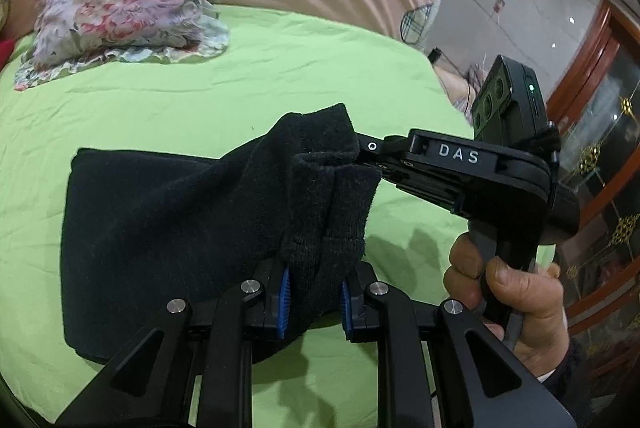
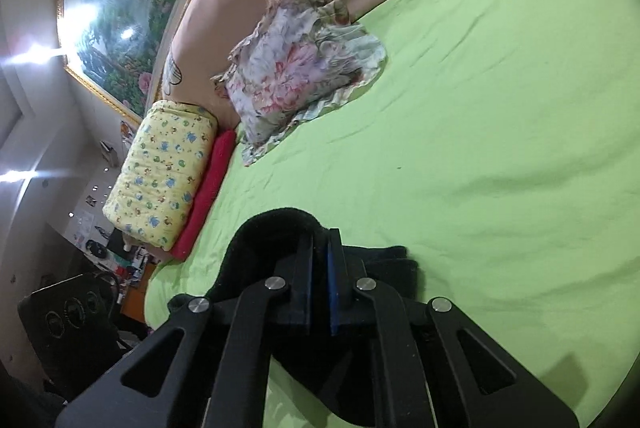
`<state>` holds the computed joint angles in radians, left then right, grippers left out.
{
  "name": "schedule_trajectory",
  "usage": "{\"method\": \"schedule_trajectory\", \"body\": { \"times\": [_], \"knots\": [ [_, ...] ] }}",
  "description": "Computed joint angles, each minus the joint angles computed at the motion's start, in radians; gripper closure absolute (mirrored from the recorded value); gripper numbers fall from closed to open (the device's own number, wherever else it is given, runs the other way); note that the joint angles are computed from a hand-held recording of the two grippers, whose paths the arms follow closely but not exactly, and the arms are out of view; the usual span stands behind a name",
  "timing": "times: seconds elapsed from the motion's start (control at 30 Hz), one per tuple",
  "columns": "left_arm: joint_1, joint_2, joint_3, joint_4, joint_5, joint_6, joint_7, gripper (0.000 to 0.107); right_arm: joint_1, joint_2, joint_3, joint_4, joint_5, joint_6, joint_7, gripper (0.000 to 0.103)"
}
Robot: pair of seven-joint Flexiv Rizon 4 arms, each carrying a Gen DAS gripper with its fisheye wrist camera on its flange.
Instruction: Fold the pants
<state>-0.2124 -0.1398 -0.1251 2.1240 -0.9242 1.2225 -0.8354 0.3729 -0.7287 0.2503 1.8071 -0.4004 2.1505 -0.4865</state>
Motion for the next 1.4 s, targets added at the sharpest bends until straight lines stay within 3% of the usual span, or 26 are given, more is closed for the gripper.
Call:
{"method": "schedule_trajectory", "body": {
  "times": [0.13,0.2,0.27,0.3,0.37,0.5,0.63,0.83,0.97,1.23,1.33,1.4],
  "knots": [
    [0.002,-0.036,-0.001,0.002,0.069,0.01,-0.033,0.083,-0.008,-0.023,0.008,-0.001,-0.004,-0.048,0.03,0.095],
    [0.013,-0.036,-0.012,0.009,0.043,0.006,-0.007,0.082,0.025,-0.026,-0.018,0.002,0.044,-0.056,0.022,0.088],
    [0.024,-0.021,-0.016,0.016,0.009,-0.017,0.035,0.074,0.075,-0.004,-0.065,0.016,0.114,-0.078,0.004,0.057],
    [0.029,-0.012,-0.014,0.017,-0.009,-0.043,0.058,0.061,0.111,0.016,-0.098,0.029,0.16,-0.104,-0.008,0.053],
    [0.031,0.015,-0.01,0.036,-0.096,-0.072,0.127,0.043,0.143,0.039,-0.121,0.053,0.214,-0.104,-0.035,0.052],
    [0.01,0.069,0.023,0.076,-0.22,-0.082,0.218,0.037,0.244,0.095,-0.193,0.112,0.366,-0.106,-0.09,0.052],
    [0.0,0.094,0.054,0.092,-0.234,-0.055,0.224,0.036,0.304,0.124,-0.213,0.148,0.486,-0.08,-0.12,0.051],
    [0.028,0.099,0.089,0.101,-0.218,-0.054,0.171,0.035,0.426,0.156,-0.271,0.163,0.642,-0.08,-0.174,0.04],
    [0.05,0.1,0.099,0.107,-0.207,-0.055,0.139,0.034,0.621,0.188,-0.444,0.157,0.795,-0.174,-0.267,0.035],
    [0.082,0.101,0.111,0.116,-0.198,-0.052,0.109,0.033,0.712,0.202,-0.52,0.172,0.828,-0.16,-0.261,0.027],
    [0.095,0.096,0.116,0.114,-0.198,-0.063,0.1,0.033,0.766,0.202,-0.569,0.168,0.862,-0.155,-0.277,0.018],
    [0.103,0.091,0.117,0.111,-0.189,-0.068,0.087,0.033,0.764,0.201,-0.562,0.162,0.862,-0.153,-0.283,0.014]
  ]
}}
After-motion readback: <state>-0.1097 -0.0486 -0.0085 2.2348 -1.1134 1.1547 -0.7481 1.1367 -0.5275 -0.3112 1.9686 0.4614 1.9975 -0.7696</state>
